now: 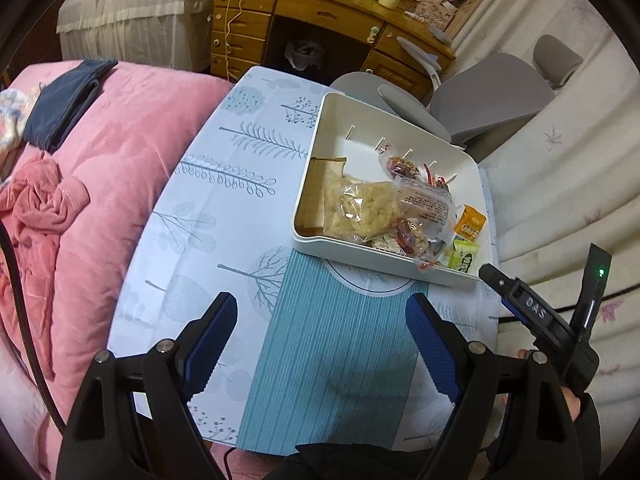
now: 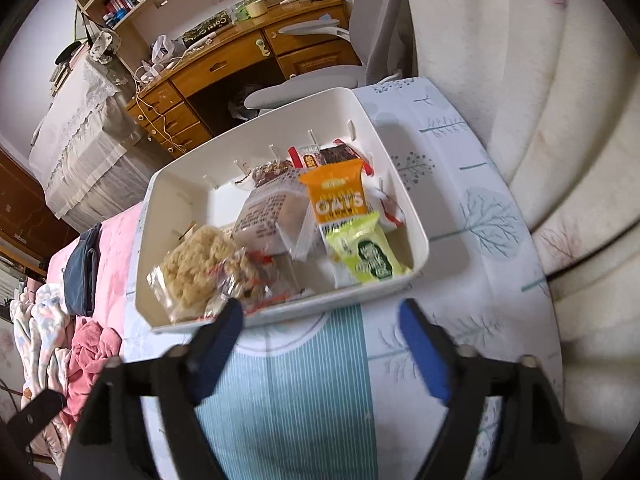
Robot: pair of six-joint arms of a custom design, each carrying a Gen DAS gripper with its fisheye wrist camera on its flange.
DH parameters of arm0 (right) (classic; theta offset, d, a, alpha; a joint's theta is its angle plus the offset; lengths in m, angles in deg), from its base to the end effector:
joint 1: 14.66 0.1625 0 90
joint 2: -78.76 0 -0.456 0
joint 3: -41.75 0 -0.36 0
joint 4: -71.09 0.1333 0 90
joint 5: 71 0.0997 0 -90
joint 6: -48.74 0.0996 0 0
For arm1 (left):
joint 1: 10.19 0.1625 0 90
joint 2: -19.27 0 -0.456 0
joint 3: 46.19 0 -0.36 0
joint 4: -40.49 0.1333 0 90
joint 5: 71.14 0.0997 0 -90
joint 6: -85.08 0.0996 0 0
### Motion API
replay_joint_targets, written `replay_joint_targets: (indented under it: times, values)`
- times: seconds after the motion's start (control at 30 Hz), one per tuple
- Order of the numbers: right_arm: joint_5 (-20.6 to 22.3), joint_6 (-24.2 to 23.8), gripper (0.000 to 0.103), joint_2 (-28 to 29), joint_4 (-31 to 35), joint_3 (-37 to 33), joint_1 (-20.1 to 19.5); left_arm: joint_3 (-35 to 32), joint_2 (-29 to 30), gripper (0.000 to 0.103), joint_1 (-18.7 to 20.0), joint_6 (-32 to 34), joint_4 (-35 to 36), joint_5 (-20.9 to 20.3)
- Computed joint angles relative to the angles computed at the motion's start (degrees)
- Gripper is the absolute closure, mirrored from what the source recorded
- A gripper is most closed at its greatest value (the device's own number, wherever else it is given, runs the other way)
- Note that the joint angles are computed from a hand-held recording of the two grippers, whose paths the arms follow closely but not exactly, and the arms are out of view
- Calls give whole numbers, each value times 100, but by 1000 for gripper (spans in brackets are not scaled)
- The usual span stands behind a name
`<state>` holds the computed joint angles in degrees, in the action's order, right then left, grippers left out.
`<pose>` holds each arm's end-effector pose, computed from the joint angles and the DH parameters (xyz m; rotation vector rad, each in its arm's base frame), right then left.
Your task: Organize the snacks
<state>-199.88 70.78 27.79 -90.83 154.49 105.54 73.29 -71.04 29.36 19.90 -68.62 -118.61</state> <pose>0.3475 -0.4564 0.1408 0.1014 -2.5423 0.5979 -0.1785 -0.4076 0.3533 -0.2367 2.5028 -0.7098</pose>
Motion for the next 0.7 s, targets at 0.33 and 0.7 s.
replay_joint_targets:
  times: [0.33,0.7]
  values:
    - [-178,1052,15,-404,691,430,784,211,-729,18,-527,498,502,-163]
    - [-187,2166,4,-1003,2291,230,1822,-157,-878,2,-1570,17,1648,73]
